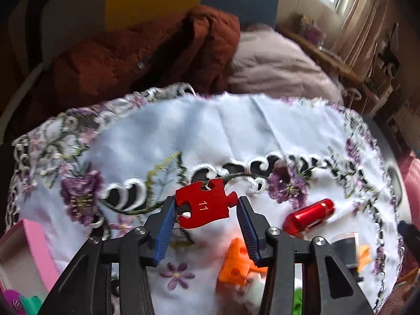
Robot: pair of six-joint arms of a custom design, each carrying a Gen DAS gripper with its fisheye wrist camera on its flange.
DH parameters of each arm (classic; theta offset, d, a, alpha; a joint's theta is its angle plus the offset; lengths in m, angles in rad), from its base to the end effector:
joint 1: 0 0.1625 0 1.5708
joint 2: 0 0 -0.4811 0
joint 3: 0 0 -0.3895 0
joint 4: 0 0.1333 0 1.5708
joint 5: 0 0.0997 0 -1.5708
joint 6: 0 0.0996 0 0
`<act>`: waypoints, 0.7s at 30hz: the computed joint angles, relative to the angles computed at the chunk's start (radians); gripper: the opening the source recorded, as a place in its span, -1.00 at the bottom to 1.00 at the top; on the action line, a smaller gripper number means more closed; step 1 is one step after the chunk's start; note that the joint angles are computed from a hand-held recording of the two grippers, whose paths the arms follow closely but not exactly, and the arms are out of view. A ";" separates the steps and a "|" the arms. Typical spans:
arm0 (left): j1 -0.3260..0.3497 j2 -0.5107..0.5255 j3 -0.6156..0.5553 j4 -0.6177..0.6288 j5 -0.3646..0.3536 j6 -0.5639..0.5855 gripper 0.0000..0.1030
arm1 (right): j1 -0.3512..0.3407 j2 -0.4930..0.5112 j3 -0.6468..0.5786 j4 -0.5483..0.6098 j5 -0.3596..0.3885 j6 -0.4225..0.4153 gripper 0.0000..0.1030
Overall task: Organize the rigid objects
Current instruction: 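Grasp the red jigsaw puzzle piece with the left tool, then carry the red puzzle piece toward the tray while the right tool grasps the red cylinder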
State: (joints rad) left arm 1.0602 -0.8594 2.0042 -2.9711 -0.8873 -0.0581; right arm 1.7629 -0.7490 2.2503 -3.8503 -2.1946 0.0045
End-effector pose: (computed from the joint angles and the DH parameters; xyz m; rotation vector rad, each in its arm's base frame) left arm -0.1177 -0.6115 0.1227 0.4493 2.4607 -0.5574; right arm 0.1706 -0.4835 0.1139 -0.0911 -2.4204 1.0557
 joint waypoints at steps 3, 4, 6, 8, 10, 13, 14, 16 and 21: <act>-0.025 -0.049 0.056 -0.044 0.005 0.014 -0.08 | -0.013 -0.009 0.007 0.003 0.007 0.029 0.78; -0.034 -0.069 0.078 -0.053 0.001 0.014 -0.08 | -0.016 -0.012 0.008 0.002 0.003 0.039 0.78; -0.054 -0.110 0.128 -0.058 -0.001 0.001 -0.08 | -0.025 -0.018 0.013 -0.001 -0.002 0.060 0.78; -0.076 -0.149 0.186 -0.072 -0.007 -0.012 -0.08 | -0.035 -0.026 0.022 -0.022 -0.005 0.084 0.78; -0.108 -0.186 0.252 -0.093 0.001 -0.014 -0.08 | -0.047 -0.036 0.032 -0.040 -0.009 0.115 0.78; -0.148 -0.238 0.340 -0.106 0.000 -0.034 -0.08 | -0.076 -0.057 0.052 -0.041 0.015 0.179 0.78; -0.160 -0.259 0.366 -0.107 0.000 -0.046 -0.08 | -0.083 -0.061 0.055 -0.037 0.019 0.194 0.78; -0.181 -0.291 0.410 -0.103 -0.003 -0.078 -0.08 | -0.096 -0.069 0.060 -0.022 0.029 0.219 0.78; -0.227 -0.386 0.513 -0.083 -0.004 -0.154 -0.08 | -0.093 -0.063 0.047 0.024 0.022 0.207 0.78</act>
